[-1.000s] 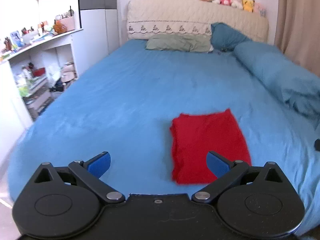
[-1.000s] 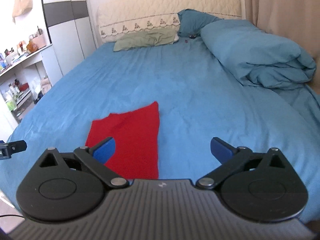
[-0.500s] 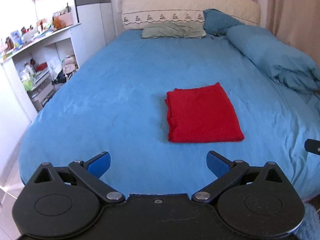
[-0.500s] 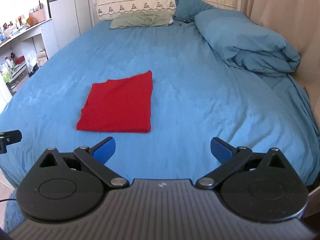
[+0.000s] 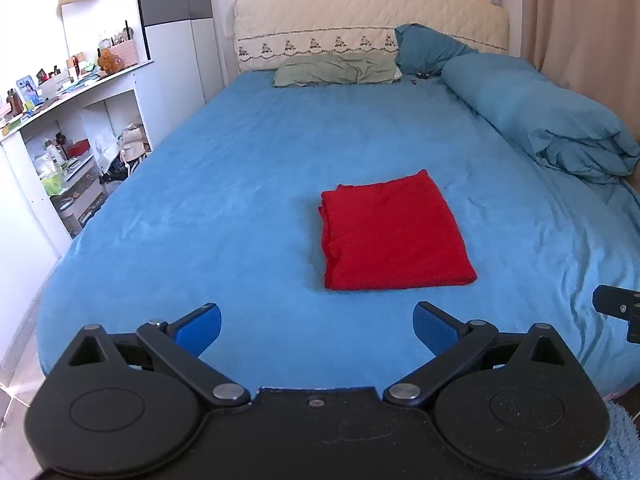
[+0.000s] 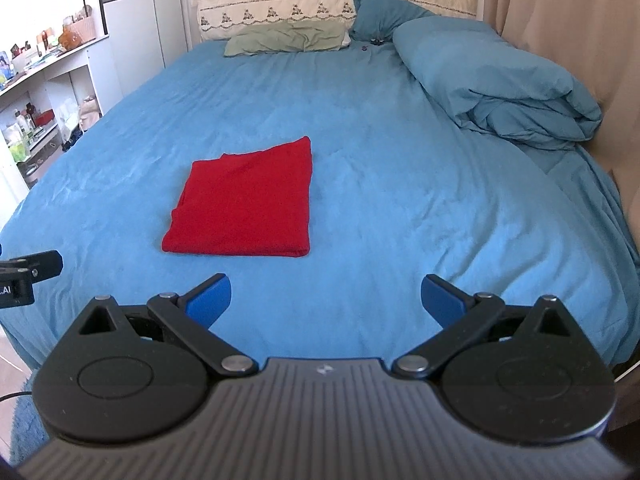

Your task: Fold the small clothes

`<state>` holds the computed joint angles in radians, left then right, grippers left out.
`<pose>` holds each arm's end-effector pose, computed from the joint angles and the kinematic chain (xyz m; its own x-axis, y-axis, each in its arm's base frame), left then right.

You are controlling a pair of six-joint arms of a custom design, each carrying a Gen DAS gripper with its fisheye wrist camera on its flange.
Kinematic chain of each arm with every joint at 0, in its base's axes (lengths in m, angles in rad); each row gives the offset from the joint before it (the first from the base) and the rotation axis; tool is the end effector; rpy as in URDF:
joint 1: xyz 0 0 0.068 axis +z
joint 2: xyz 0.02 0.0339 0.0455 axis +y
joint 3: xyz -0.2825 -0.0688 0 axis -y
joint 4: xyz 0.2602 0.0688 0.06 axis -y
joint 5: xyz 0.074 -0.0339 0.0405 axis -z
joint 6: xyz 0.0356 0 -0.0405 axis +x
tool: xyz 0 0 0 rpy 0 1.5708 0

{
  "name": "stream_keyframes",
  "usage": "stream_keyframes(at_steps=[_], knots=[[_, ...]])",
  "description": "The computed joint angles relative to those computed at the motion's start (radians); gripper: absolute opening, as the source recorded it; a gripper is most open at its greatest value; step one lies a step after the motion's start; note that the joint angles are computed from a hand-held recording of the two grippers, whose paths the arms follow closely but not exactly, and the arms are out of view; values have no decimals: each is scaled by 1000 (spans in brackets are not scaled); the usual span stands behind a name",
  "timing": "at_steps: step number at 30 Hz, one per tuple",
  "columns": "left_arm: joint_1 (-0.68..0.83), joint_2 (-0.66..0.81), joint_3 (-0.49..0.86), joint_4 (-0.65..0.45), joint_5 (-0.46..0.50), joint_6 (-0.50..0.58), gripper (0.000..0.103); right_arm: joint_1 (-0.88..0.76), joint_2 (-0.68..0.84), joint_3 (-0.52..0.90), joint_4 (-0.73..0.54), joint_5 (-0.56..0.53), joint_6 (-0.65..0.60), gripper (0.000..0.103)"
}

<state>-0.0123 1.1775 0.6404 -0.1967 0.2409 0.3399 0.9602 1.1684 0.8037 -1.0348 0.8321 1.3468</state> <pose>0.2465 -0.0115 0.2201 -0.5683 0.3308 -0.7534 0.4015 0.9107 0.0970 0.1308 0.1410 0.2401 -0.5929 0.2978 -0.7482 0.4444 0.8958 0.0044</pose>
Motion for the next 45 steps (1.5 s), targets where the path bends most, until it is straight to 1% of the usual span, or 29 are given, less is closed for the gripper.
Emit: stream_keyframes(at_steps=[8, 16, 45], knots=[[-4, -12, -3, 6, 10, -15, 103, 9, 13, 20, -33, 11, 20, 103], [15, -19, -1, 8, 26, -18, 103, 7, 19, 28, -31, 9, 15, 103], [15, -51, -4, 2, 35, -1, 103, -7, 0, 22, -29, 0, 6, 103]])
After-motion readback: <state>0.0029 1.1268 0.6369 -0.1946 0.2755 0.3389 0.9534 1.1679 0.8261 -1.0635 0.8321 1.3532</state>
